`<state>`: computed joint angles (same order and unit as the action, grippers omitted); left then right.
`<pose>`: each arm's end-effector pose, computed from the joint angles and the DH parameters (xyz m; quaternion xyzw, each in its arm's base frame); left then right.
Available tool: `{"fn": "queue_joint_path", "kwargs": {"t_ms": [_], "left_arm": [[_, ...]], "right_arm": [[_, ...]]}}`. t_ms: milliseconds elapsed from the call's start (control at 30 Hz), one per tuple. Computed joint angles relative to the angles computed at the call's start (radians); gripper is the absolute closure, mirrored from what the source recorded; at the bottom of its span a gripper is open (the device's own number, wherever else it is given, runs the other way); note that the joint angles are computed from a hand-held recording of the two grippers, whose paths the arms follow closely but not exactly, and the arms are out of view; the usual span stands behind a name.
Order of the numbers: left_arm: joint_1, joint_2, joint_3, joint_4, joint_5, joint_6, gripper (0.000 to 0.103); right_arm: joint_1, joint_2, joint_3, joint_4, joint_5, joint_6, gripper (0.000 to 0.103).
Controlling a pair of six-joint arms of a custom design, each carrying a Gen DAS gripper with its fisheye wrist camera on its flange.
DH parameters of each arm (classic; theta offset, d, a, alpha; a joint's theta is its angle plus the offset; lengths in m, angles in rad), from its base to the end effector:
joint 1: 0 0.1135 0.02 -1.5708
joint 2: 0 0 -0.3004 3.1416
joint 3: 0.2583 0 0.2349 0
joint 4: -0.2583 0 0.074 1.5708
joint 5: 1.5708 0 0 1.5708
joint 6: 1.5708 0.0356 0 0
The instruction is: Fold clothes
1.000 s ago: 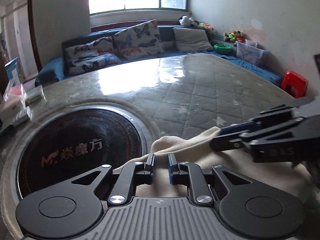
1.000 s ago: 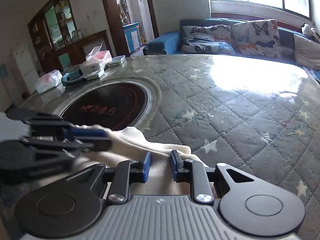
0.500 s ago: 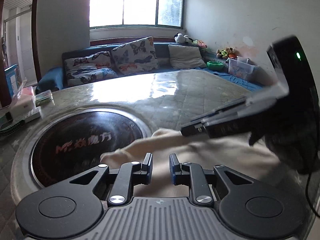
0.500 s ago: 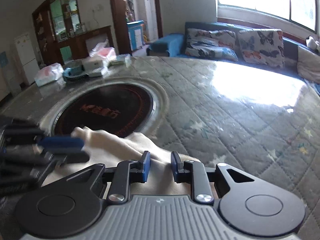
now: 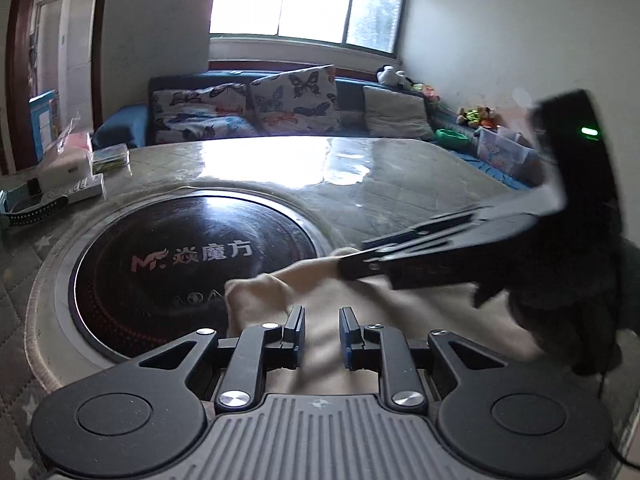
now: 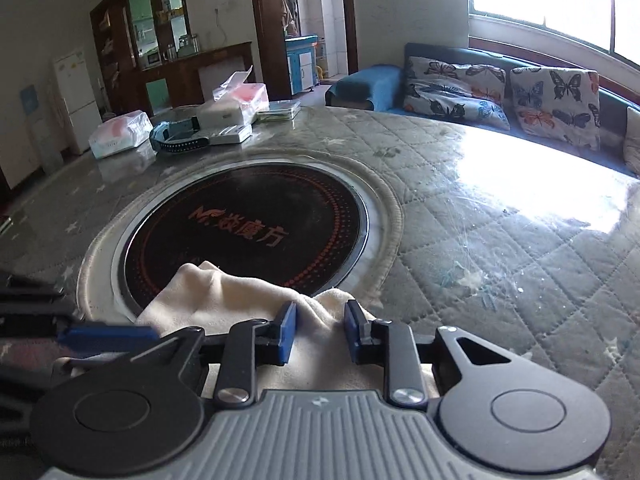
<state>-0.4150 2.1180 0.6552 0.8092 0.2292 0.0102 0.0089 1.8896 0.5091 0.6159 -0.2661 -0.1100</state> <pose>0.3140 -0.1472 0.0846 0.2374 0.8601 -0.1889 0.4102 0.2941 0.0120 0.1121 -0.1061 0.9070 0.1022 0.3945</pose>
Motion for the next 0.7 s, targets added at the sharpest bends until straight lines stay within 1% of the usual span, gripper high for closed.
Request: {"fn": "queue_joint_path", "kwargs": {"t_ms": [100, 133, 233, 367, 433, 467, 533, 600, 700], "left_arm": [[0.005, 0.031, 0.086, -0.094, -0.041, -0.021, 0.083], [0.012, 0.041, 0.1, -0.106, -0.045, -0.025, 0.082], [0.035, 0.048, 0.088, -0.076, -0.018, -0.041, 0.081], [0.033, 0.045, 0.021, 0.022, -0.03, -0.04, 0.082], [0.023, 0.055, 0.004, 0.058, -0.046, -0.042, 0.082], [0.02, 0.053, 0.003, 0.055, -0.049, -0.051, 0.082], [0.015, 0.048, 0.006, 0.041, -0.053, -0.072, 0.082], [0.016, 0.047, 0.013, 0.028, -0.052, -0.089, 0.082], [0.004, 0.042, -0.01, 0.047, -0.062, -0.118, 0.082]], "right_arm": [[-0.028, -0.073, -0.043, 0.001, -0.011, -0.003, 0.078], [-0.046, -0.104, -0.063, -0.006, -0.018, -0.012, 0.078], [-0.118, -0.197, -0.132, -0.031, -0.046, -0.055, 0.078], [-0.241, -0.262, -0.222, -0.041, -0.09, -0.129, 0.078], [-0.287, -0.246, -0.245, -0.025, -0.091, -0.16, 0.078], [-0.303, -0.231, -0.254, -0.009, -0.087, -0.167, 0.078], [-0.368, -0.172, -0.278, 0.077, -0.146, -0.192, 0.079], [-0.385, -0.151, -0.285, 0.115, -0.142, -0.205, 0.079], [-0.433, -0.136, -0.274, 0.099, -0.184, -0.238, 0.082]]}}
